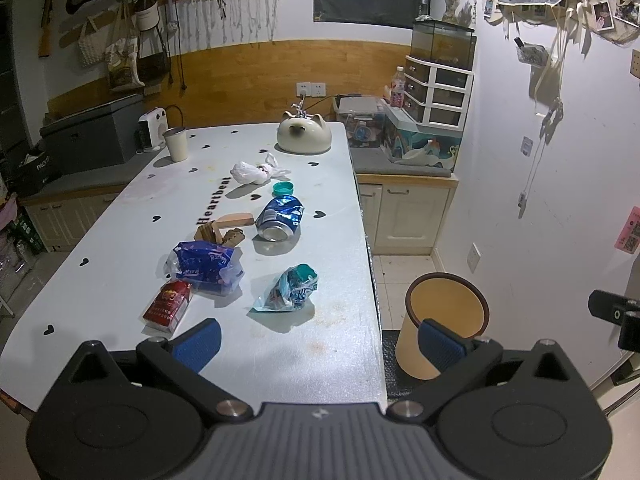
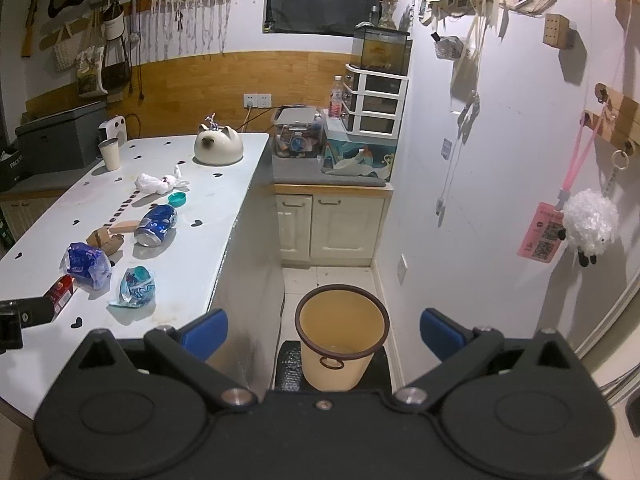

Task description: Collect trash

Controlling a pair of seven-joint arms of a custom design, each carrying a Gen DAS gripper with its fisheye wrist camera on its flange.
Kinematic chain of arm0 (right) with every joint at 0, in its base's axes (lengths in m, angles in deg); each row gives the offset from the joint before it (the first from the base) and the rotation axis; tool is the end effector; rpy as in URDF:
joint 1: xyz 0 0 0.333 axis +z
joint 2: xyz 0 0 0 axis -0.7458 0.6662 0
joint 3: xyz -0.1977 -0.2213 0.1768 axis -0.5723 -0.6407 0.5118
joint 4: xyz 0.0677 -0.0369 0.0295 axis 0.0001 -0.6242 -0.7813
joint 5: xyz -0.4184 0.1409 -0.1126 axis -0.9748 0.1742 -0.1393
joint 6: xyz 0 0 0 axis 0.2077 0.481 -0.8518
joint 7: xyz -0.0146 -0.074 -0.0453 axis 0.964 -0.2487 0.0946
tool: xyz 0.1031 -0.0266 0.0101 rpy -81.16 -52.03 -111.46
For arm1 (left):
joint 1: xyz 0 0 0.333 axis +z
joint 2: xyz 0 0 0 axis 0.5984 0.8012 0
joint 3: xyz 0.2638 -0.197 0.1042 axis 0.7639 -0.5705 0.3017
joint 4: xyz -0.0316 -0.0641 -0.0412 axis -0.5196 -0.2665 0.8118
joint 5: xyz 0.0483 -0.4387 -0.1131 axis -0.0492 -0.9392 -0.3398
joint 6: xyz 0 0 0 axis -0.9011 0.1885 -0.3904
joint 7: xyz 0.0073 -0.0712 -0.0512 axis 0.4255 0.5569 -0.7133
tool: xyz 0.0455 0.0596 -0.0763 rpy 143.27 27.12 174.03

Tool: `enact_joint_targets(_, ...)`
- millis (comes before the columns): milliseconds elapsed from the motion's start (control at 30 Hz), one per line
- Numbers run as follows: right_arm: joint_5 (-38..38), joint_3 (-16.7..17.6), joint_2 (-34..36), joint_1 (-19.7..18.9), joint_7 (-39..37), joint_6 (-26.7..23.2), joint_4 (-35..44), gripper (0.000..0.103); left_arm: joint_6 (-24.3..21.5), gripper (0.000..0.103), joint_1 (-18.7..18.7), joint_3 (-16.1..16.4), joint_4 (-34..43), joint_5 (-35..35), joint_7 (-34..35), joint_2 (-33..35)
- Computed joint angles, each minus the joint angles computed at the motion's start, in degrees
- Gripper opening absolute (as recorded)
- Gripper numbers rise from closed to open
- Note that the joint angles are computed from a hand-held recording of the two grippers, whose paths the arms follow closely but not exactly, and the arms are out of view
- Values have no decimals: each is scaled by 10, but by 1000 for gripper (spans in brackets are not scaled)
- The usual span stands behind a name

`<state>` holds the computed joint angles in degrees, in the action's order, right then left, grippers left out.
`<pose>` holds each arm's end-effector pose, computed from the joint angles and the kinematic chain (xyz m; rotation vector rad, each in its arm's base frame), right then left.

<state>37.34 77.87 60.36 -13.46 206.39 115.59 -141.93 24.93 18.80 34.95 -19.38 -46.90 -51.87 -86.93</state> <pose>0.4525 0.4495 0.8662 -1.8766 1.3391 -0.7675 0.3995 -0.3373 0.8609 -1.9325 1.3510 -0.6025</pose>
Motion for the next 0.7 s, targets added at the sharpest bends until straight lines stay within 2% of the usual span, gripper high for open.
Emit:
enact_joint_targets(533,0,-2,3,1,-1,-2,3,103,-2,103,-1,0,1,-1,0,0)
enact_joint_targets(700,-2,-2,4,2,2,0,0,103,4,103,-6,-2,12,10,-9,23)
